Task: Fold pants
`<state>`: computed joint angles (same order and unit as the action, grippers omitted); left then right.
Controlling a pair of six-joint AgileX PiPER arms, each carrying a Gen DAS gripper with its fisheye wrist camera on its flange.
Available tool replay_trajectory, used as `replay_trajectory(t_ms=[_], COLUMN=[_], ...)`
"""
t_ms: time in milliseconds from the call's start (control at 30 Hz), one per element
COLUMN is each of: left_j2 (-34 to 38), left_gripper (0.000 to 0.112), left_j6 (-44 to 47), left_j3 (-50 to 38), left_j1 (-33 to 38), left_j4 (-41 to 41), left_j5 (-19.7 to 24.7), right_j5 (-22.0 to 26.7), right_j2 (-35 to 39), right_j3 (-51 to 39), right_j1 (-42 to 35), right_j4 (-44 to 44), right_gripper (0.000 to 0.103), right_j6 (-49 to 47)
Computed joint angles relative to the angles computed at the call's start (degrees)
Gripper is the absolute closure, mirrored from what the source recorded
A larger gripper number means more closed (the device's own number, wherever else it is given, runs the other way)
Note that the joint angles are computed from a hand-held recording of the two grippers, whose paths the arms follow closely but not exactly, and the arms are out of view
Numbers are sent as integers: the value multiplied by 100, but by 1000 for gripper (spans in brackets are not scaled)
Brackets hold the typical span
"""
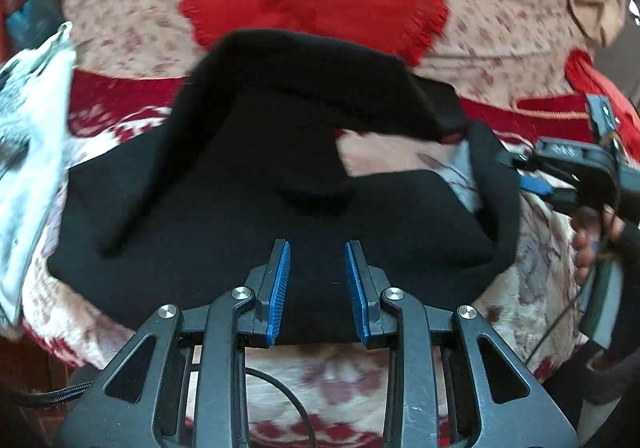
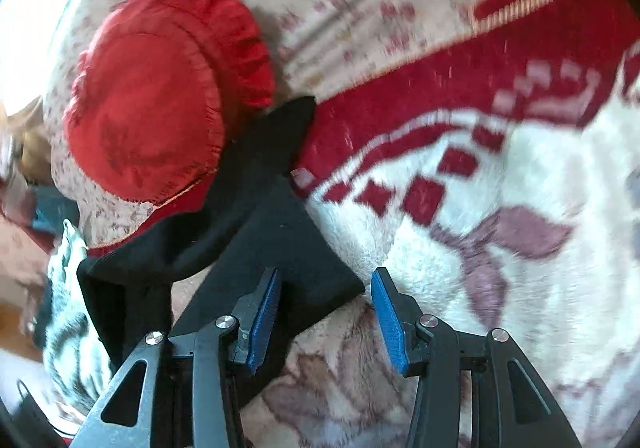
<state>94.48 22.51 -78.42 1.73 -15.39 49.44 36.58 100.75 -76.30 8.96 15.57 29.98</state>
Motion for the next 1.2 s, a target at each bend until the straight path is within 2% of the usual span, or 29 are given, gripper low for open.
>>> replay_trajectory(t_ms=[33,67,100,167,200,333,400,467,533,600,733,833,900,967,1067,1100,1200], left_j2=[24,64,109,146,153,22,-59,-108,-128,-192,-348,-362,-286,-140,139,241,529], left_gripper=[86,86,86,86,86,86,86,86,86,86,86,86,81,81,81,81,81], left_j6=[-51,-99,-118,-163,-179,-73,13,78,66,92,140,109,-15,-169,-283,-256,176], left_j3=[-2,-23,-60,-77,-76,191,396,552,635,670,651,589,556,518,427,374,57], left_j1=[-97,-177,-213,-281,-311,-416,-510,-580,-608,-546,-316,-63,97,287,540,606,952], left_j4=[32,56,60,47,43,-60,-6,30,57,52,16,-4,82,195,279,234,-327], left_j5=[16,70,133,225,245,250,181,165,199,211,224,192,113,43,3,28,390], right_j5=[-301,-517,-662,-873,-885,-375,132,842,1809,2218,1618,1173,790,520,382,388,595], right_j2=[-7,-66,-108,-334,-515,-1811,-2505,-2995,-3066,-3003,-3410,-3063,-2596,-2145,-1347,-1035,-617], right_j3=[140,252,299,459,510,895,1183,1409,1506,1656,2021,1747,1533,1372,979,829,439], right_j1=[-56,-47,-31,-76,-73,108,146,200,500,576,202,615,876,1095,1408,1443,1647], right_j4=[272,315,361,730,595,-1165,-1739,-2259,-3082,-3296,-2702,-2366,-1872,-1582,-1445,-1296,-1741], right_gripper=[65,77,98,100,100,100,100,100,100,100,98,88,78,77,75,72,70], right_j6=[-201,-264,-367,-809,-824,124,423,640,1092,1185,945,628,217,-53,-325,-554,-343])
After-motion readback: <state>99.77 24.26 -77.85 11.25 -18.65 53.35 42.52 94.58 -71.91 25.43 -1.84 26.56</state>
